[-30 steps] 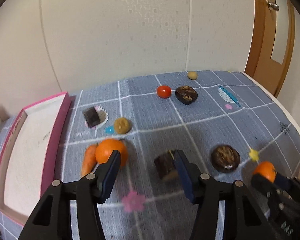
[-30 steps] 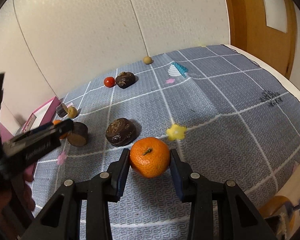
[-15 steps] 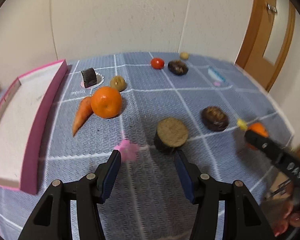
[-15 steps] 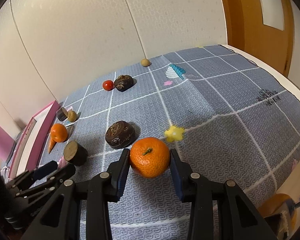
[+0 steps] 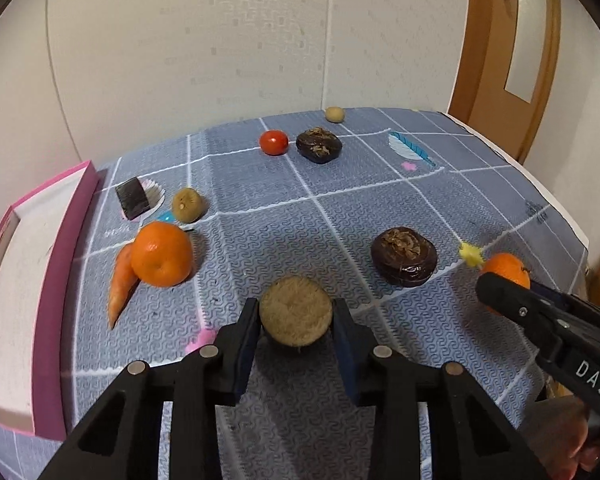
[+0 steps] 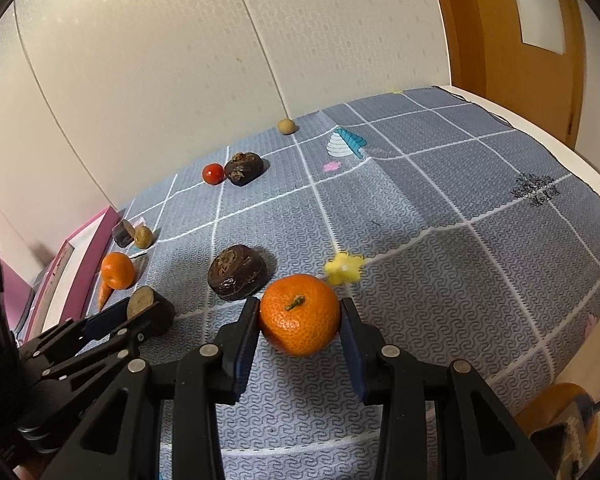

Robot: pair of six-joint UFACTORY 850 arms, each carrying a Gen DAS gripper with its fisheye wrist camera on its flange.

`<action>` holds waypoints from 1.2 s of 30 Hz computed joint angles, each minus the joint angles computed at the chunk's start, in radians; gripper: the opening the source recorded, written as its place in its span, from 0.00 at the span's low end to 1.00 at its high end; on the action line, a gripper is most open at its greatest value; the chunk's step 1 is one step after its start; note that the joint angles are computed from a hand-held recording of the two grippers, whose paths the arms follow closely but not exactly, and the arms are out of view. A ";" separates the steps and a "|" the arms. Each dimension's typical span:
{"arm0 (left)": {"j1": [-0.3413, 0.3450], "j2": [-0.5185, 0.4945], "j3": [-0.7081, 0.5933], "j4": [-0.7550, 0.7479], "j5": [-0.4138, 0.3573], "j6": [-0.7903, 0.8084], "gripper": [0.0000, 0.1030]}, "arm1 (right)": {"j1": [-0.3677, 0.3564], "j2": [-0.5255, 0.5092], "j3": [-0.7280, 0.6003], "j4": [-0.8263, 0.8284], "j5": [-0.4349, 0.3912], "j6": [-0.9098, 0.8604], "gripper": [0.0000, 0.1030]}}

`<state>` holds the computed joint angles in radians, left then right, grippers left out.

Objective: Organize fruits
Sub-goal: 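Carry the slice into the pink tray and open the left gripper while the right holds the orange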

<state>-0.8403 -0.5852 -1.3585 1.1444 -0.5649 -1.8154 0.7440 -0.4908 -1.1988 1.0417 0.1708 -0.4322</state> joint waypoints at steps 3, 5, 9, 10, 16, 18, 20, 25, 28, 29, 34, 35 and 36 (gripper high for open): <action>0.008 0.014 0.020 0.019 0.031 -0.021 0.35 | 0.005 -0.001 -0.003 -0.008 0.010 -0.004 0.38; 0.011 0.032 0.047 0.047 0.049 -0.059 0.35 | 0.010 0.000 -0.004 -0.018 0.020 -0.003 0.38; 0.009 0.058 0.084 0.092 0.060 -0.095 0.35 | 0.015 0.004 0.001 -0.134 0.038 0.104 0.38; 0.008 0.067 0.095 0.101 0.057 -0.103 0.35 | 0.017 0.006 0.004 -0.178 0.043 0.148 0.38; 0.012 0.154 0.209 0.181 0.046 -0.220 0.35 | 0.041 0.002 -0.008 -0.370 0.088 0.297 0.38; 0.016 0.181 0.242 0.194 0.039 -0.247 0.35 | 0.055 -0.007 -0.021 -0.408 0.094 0.309 0.38; 0.022 0.217 0.284 0.209 0.033 -0.285 0.35 | 0.069 -0.019 -0.038 -0.439 0.095 0.310 0.38; 0.036 0.300 0.369 0.234 0.004 -0.353 0.35 | 0.099 -0.044 -0.074 -0.483 0.095 0.302 0.38; 0.042 0.353 0.423 0.231 -0.025 -0.377 0.35 | 0.111 -0.056 -0.091 -0.491 0.090 0.289 0.38; 0.045 0.363 0.432 0.225 -0.029 -0.378 0.35 | 0.115 -0.062 -0.100 -0.499 0.084 0.292 0.38; 0.062 0.423 0.503 0.202 -0.067 -0.432 0.35 | 0.131 -0.085 -0.132 -0.498 0.065 0.276 0.38; 0.065 0.425 0.507 0.198 -0.072 -0.438 0.35 | 0.134 -0.090 -0.140 -0.492 0.059 0.265 0.38; 0.068 0.430 0.515 0.192 -0.080 -0.438 0.35 | 0.136 -0.096 -0.147 -0.495 0.053 0.264 0.38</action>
